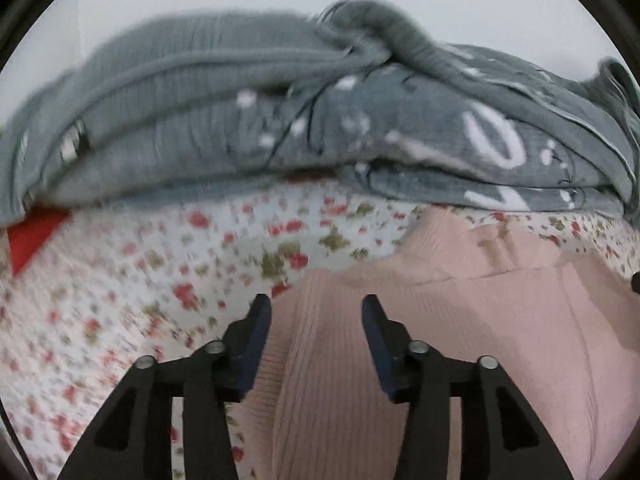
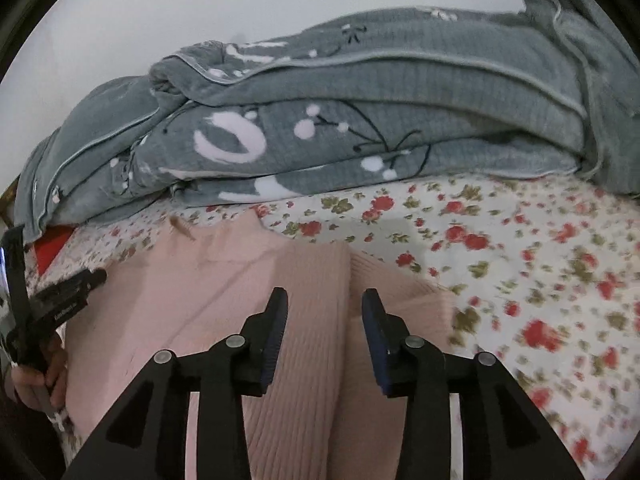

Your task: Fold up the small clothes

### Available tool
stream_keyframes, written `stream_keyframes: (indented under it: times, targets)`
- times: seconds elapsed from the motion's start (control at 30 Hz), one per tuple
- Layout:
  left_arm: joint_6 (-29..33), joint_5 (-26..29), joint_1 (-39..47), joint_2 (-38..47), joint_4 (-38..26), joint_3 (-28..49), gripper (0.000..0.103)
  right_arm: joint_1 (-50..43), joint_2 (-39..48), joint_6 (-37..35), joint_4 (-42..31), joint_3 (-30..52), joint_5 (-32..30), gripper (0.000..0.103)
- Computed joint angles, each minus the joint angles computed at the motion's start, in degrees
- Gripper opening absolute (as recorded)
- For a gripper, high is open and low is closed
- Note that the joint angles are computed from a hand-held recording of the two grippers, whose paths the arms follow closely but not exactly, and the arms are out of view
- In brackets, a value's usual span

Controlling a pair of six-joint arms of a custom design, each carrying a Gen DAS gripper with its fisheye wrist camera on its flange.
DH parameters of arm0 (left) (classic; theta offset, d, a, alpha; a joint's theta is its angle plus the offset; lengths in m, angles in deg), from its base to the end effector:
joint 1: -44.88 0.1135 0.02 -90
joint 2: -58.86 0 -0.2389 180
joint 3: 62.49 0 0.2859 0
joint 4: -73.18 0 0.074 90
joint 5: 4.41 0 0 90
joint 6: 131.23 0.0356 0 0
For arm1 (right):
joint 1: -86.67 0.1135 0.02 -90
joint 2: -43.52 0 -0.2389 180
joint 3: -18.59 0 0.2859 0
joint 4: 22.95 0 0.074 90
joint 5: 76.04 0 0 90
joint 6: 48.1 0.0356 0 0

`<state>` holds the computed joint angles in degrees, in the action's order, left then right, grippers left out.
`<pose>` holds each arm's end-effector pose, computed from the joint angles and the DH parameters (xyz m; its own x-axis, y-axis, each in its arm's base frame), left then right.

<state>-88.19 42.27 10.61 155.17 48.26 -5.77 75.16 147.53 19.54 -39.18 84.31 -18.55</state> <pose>0.2696 -0.1541 0.0786 -0.6302 -0.2140 -0.7463 -0.4321 0.8953 0.1081 0.3591 -0.0536 0.0834 -0.6857 -0.1878 -0.7033 -0.4306 0.8836 0.1839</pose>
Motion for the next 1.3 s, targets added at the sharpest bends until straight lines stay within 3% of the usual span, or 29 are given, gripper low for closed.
stream_keyframes:
  times: [0.27, 0.33, 0.47, 0.6, 0.77, 0.97, 1.07, 1.2, 1.27, 1.3]
  targets:
    - [-9.64, -3.89, -11.25, -10.13, -9.74, -1.15, 0.061, -9.67, -17.63, -7.17, -3.65, -13.61, -6.02, 0.056]
    - [-16.22, -5.53, -16.01, -13.02, -13.54, -2.7, 0.065, -12.62, -21.35, -10.73, -7.35, -15.1, -7.35, 0.056]
    - [-28.76, -7.69, -22.67, -17.58, -21.72, -6.19, 0.067, -18.62, -25.33, -15.02, -12.58, -16.03, -11.34, 0.069]
    - [-37.92, -7.21, -26.6, -26.82, -21.87, -15.55, 0.067, -20.25, -23.61, -16.02, -13.28, -15.73, -12.12, 0.072]
    - [-30.87, -2.96, -22.1, -28.8, -18.46, -19.43, 0.067, -15.73, -16.89, -13.4, -10.18, -14.34, -8.68, 0.072]
    - [-20.18, 6.93, -12.2, -27.12, -1.67, -24.76, 0.068, -9.06, -7.12, -8.7, -3.65, -11.81, -1.71, 0.072]
    - [-16.09, 13.79, -6.1, -23.92, 7.04, -25.93, 0.068, -8.03, -2.33, -8.02, -4.25, -8.69, -1.67, 0.072]
    - [-15.17, 16.02, -3.79, -20.01, 13.04, -26.09, 0.068, -8.37, 2.55, -7.82, -7.53, -4.11, -4.52, 0.072]
    - [-15.35, 16.82, -2.87, -19.77, 16.21, -27.23, 0.062, -8.5, 3.99, -7.89, -8.89, -2.6, -5.75, 0.069]
    - [-15.34, 17.78, -2.35, -19.75, 19.47, -28.51, 0.048, -8.76, 3.98, -7.82, -8.75, -2.71, -6.27, 0.057]
